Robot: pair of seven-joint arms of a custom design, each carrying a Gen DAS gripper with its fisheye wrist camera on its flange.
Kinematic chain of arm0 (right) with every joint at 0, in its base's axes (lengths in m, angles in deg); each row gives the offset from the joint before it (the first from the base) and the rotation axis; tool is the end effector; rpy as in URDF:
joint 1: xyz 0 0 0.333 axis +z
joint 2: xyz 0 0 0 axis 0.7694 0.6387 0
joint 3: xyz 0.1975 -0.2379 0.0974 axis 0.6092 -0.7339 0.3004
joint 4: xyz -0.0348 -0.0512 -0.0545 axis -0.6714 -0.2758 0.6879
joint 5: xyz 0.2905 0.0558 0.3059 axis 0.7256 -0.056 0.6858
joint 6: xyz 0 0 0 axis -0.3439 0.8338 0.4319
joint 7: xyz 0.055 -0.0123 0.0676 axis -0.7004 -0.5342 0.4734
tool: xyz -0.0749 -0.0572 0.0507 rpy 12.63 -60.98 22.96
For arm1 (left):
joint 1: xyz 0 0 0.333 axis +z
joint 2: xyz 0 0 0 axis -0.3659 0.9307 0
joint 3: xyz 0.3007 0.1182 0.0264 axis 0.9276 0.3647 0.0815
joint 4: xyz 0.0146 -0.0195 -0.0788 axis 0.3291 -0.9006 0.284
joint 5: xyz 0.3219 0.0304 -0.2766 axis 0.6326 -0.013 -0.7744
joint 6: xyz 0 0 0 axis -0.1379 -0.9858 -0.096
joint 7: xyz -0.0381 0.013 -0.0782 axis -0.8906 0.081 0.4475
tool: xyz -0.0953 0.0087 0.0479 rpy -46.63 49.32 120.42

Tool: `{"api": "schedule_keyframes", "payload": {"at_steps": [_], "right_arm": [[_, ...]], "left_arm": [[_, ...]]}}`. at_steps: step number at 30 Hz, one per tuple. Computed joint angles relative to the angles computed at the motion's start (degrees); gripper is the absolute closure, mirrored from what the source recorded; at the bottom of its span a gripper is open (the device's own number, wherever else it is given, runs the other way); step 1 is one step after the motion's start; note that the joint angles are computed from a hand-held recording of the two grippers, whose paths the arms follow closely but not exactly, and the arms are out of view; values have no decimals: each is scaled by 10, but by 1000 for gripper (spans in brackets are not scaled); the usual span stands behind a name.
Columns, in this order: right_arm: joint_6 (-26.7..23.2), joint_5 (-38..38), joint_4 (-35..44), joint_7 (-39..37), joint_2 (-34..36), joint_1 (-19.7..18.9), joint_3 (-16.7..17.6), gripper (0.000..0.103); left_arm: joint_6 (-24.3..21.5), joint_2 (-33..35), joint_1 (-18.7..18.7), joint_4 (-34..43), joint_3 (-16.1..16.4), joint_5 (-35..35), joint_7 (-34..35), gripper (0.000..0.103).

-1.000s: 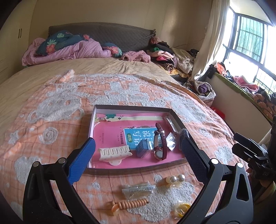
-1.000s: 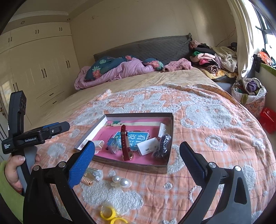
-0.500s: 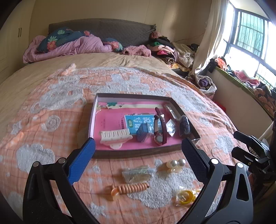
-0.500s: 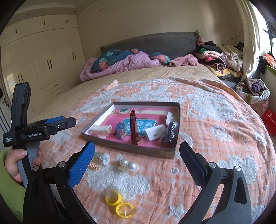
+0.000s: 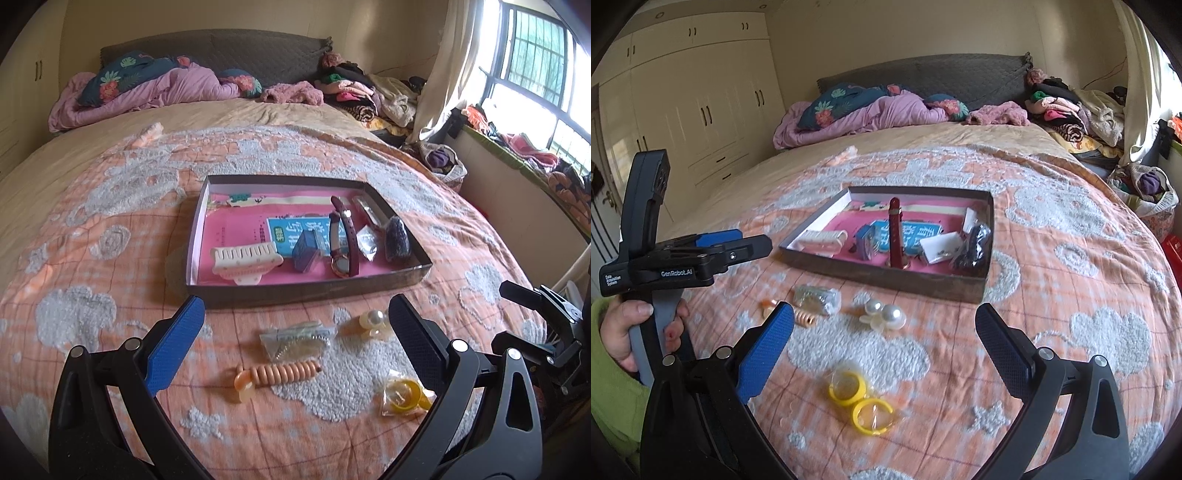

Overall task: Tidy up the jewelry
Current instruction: 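Lift both open tools out of the box back toward the loose items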

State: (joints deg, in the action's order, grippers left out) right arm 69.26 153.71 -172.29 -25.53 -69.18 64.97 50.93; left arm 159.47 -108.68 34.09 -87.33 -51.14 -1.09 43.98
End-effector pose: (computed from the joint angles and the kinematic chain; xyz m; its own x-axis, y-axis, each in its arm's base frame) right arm 0.5596 0.1724 0.3686 0.7548 -0.6336 -0.1696 -0.4981 -0.3855 -0.7767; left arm 0.4798 -0.1629 0.3747 0.2296 -0.9632 0.1398 -0.6190 -0.2554 -0.7427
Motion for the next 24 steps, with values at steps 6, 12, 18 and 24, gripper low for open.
{"api": "schedule_keyframes", "payload": {"at_steps": [6, 12, 18, 24], "right_arm": [[-2, -17, -13, 7, -5, 1, 0, 5], [1, -30, -21, 7, -6, 4, 0, 5], [5, -49, -28, 15, -5, 7, 2, 5], [9, -75, -29, 31, 4, 9, 5, 5]], "left_arm": [[-19, 15, -10, 1, 2, 14, -5, 10], [-35, 34, -13, 6, 2, 51, -29, 10], [-55, 67, -5, 16, -6, 98, -53, 10], [-79, 111, 11, 30, -19, 148, -79, 10]]}}
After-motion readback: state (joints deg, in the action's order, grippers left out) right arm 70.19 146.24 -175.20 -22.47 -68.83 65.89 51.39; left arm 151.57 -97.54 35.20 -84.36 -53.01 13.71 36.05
